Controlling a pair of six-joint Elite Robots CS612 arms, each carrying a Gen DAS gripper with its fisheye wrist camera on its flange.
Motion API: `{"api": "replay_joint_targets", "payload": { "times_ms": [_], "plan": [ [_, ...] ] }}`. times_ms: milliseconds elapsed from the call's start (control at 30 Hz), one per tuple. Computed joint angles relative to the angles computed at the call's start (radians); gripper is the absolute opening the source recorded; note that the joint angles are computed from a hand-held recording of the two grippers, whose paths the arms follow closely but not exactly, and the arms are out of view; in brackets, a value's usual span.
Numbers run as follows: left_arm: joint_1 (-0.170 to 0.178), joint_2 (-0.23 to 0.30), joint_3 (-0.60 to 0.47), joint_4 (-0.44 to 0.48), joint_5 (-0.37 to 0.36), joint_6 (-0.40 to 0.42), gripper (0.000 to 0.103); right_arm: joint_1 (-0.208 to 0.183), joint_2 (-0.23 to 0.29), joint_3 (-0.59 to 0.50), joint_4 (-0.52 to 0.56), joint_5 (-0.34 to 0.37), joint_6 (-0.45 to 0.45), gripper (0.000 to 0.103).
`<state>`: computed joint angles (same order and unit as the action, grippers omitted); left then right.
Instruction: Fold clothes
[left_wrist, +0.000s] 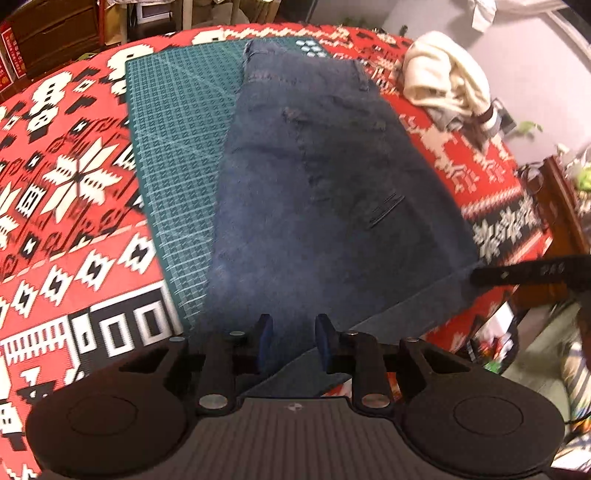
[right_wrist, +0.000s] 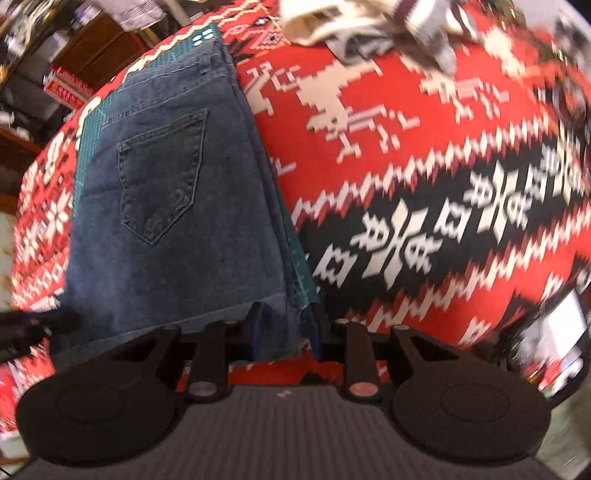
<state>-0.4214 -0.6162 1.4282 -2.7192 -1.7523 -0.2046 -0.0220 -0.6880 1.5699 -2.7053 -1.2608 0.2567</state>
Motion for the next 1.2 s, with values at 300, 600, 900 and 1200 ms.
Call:
{"api": "replay_joint_targets", "payload": {
  "times_ms": [300, 600, 900, 1200],
  "plan": [
    [0.016, 0.003, 0.027, 0.003, 0.061, 0.082, 0.008, -0.051, 0.016, 0.025, -0.046, 0.178, 0.254, 0.007],
    [0.031, 0.003, 0.033, -0.011, 0.058, 0.109, 0.003, -0.046, 0.019, 0.031, -0.043, 0.185, 0.269, 0.007],
    [0.027, -0.014, 0.055, -0.013, 0.046, 0.052, 0.004, 0.003, 0.013, -0.015, 0.033, 0.008, 0.069, 0.015],
    [0.008, -0.044, 0.073, -0.078, 0.024, -0.028, 0.005, 0.066, -0.047, 0.000, -0.044, -0.172, -0.135, 0.023]
  ]
}}
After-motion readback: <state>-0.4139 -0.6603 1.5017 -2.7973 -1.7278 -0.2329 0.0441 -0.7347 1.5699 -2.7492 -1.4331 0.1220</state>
